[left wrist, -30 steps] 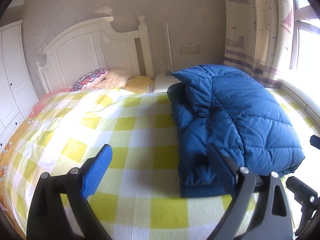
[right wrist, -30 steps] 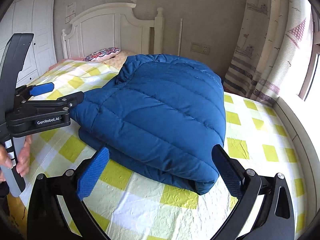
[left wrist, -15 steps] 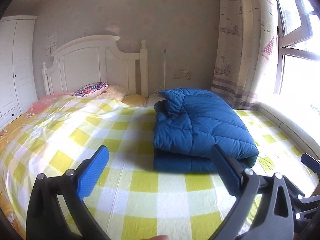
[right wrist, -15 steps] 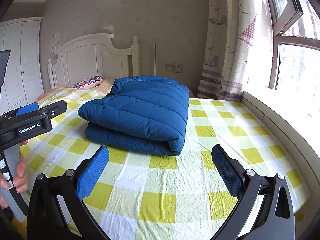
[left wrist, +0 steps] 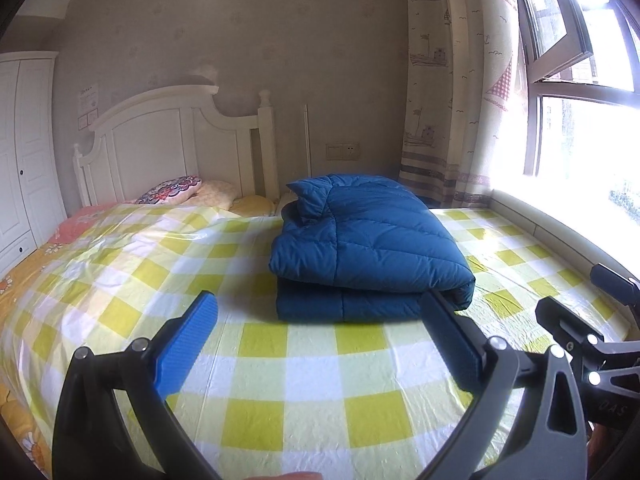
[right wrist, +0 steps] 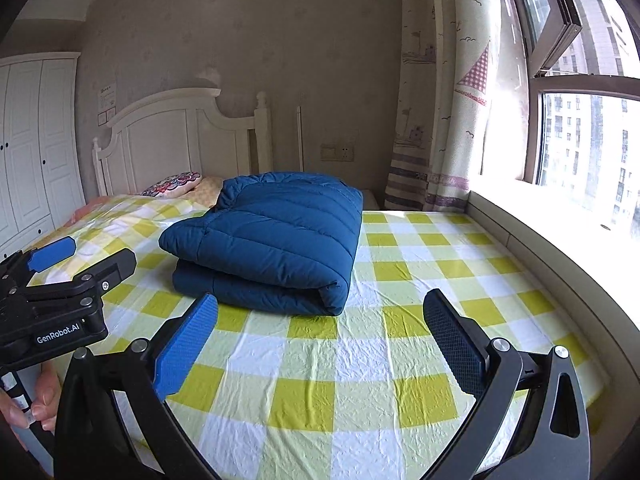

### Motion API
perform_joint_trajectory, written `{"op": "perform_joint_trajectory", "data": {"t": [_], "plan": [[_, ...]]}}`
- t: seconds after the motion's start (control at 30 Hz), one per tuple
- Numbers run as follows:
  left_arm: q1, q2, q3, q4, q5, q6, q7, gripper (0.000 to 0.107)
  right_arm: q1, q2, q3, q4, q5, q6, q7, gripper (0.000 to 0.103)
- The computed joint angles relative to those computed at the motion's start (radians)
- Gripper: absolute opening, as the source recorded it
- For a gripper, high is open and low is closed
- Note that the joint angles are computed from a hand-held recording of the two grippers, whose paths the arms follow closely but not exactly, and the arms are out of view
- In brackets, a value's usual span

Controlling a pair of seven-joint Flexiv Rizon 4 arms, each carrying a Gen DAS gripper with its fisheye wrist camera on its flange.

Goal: Fold large clothes

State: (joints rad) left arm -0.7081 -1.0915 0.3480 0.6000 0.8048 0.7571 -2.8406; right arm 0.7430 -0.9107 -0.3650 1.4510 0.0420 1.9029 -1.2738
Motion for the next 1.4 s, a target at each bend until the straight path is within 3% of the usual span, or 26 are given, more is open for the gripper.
{"op": "perform_joint_trajectory", "data": {"t": [1.03, 1.3, 1.4], "plan": [[-0.041, 0.057, 0.003, 0.04, 0.05, -0.021, -0.017, 0.101, 0.021, 0.066, 0.013, 0.047, 0.04, 0.028, -0.093, 0.098], [-0.029, 0.058, -0.013, 0.039, 0.036, -0.017, 0.006, 0.101, 0.006, 0.055, 0.029, 0.027, 0.014, 0.012, -0.092, 0.098], [0.01, 0.051, -0.05, 0.037, -0.007, 0.019, 0.046, 0.101, -0.021, 0.041, 0.058, 0.002, -0.019, -0.013, -0.082, 0.098]]}}
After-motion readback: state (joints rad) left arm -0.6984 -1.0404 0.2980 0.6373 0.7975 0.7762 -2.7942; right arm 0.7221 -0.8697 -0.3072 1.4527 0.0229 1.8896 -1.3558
